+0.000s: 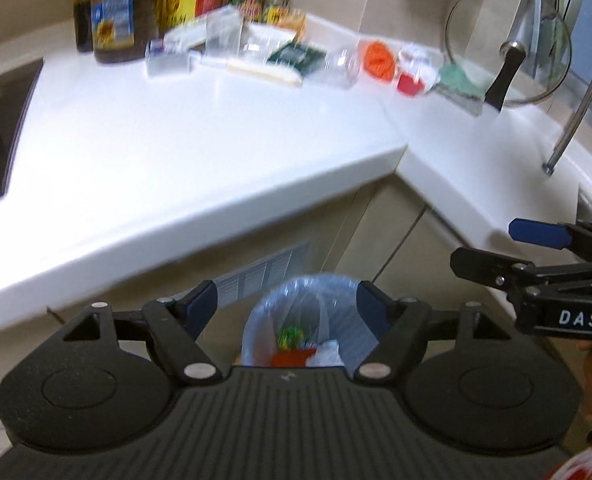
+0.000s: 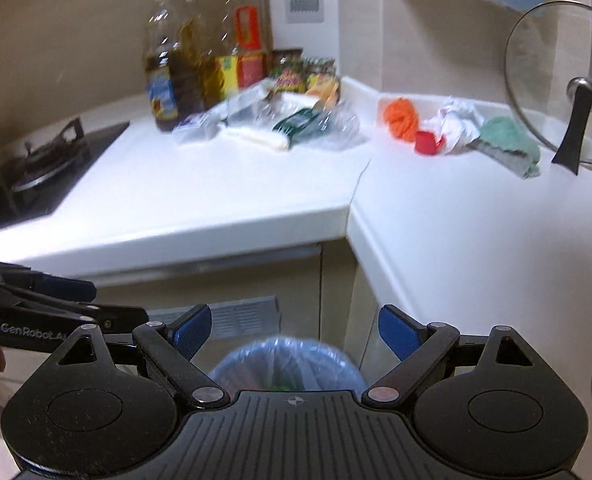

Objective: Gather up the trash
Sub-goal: 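Move both open grippers back up toward the remaining trash on the counter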

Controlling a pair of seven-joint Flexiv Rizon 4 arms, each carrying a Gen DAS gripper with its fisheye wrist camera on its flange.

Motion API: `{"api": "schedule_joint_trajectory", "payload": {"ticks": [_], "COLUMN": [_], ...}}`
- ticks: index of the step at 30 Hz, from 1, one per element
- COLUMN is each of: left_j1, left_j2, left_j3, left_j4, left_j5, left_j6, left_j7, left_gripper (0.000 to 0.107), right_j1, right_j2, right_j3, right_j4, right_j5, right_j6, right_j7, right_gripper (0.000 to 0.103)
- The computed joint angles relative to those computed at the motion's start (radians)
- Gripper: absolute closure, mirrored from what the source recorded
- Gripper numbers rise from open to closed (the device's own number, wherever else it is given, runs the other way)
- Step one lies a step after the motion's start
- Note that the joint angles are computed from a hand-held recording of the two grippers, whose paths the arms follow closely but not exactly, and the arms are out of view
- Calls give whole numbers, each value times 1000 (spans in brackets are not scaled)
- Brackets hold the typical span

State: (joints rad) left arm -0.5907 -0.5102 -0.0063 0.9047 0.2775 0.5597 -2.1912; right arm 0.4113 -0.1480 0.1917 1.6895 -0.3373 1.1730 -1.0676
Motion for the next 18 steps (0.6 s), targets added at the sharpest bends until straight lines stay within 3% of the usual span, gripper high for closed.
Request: {"api": "schedule_joint_trajectory", "payload": {"ticks": [11, 18], "left_j1": [8, 27], "left_j2": [-118, -204], "left_j3": [31, 43], "left_j4": [-241, -398], "left_j5": [3, -37], "left_j6": [-18, -51], "left_j7": [62, 151], "left_gripper": [29, 29], "right_j1": [-11, -6], "right_j2": [-50, -67], "right_j3": [-51, -106], "right_j4": [-113, -147], "right_j5": [-62, -174], "right_j6": [18, 16], "right_j7": [52, 186], "right_gripper": [13, 13]}}
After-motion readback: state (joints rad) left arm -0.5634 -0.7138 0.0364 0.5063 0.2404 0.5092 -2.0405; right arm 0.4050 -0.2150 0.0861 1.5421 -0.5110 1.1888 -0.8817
